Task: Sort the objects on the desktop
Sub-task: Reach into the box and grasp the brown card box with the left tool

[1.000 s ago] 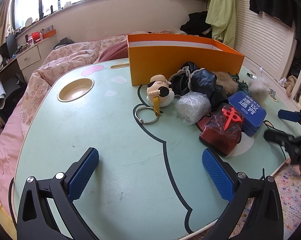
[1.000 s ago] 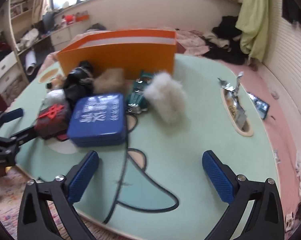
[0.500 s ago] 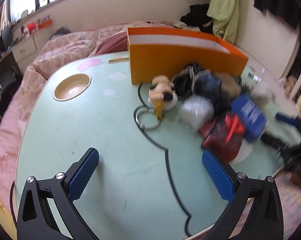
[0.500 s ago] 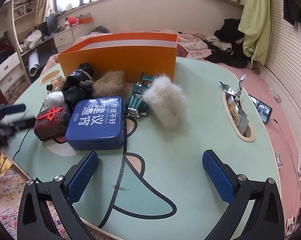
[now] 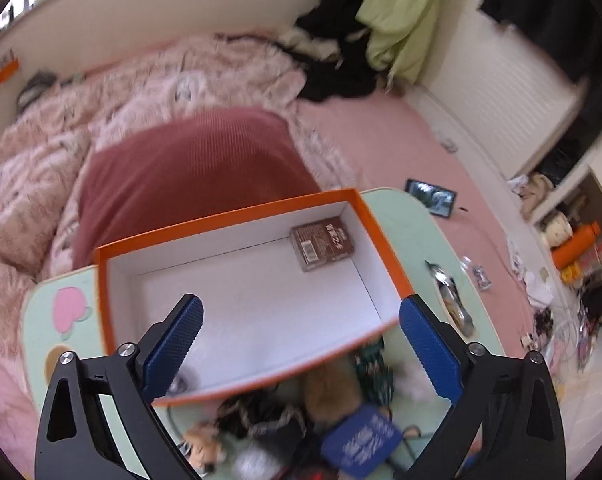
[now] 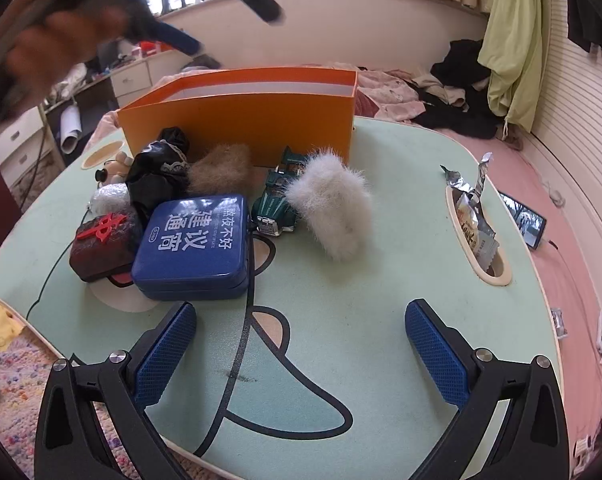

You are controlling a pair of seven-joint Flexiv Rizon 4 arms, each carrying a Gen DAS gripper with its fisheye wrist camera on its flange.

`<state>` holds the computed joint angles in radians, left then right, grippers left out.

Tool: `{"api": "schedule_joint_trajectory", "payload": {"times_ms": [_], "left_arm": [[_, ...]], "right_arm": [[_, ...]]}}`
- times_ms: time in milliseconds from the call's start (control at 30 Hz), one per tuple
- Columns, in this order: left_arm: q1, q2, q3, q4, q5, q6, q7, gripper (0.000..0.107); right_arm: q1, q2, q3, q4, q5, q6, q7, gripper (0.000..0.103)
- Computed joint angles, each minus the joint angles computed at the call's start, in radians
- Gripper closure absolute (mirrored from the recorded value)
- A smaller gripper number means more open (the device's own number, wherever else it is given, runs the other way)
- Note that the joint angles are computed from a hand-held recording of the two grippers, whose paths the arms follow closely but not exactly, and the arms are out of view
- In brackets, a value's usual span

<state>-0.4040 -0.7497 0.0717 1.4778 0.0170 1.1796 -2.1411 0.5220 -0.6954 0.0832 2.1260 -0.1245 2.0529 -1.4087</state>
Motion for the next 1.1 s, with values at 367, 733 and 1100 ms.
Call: {"api": "schedule_joint_trajectory", "payload": {"times_ms": [367,733,1100], "left_arm": [[0.021,-0.276,-0.003,-0.446,-0.045,-0.380,-0.073,0.024],[0.025,-0.271,-0.003,-0.433,-0.016,-0.398,-0.105,0.024],[0.063,-0.150,-0.035,-0.217,-0.003,-0.268,-0.098,0.024]], "right_arm": [[0.008,-0.016,0.001,-0.007,0.013,0.022,0.001,0.000],[0.019,-0.020,-0.001,-0.007,0.024,0.029,0.006,0.000],[0.026,-0.021,-0.007,-0.008,0.034,0.030,0.006,0.000]]}}
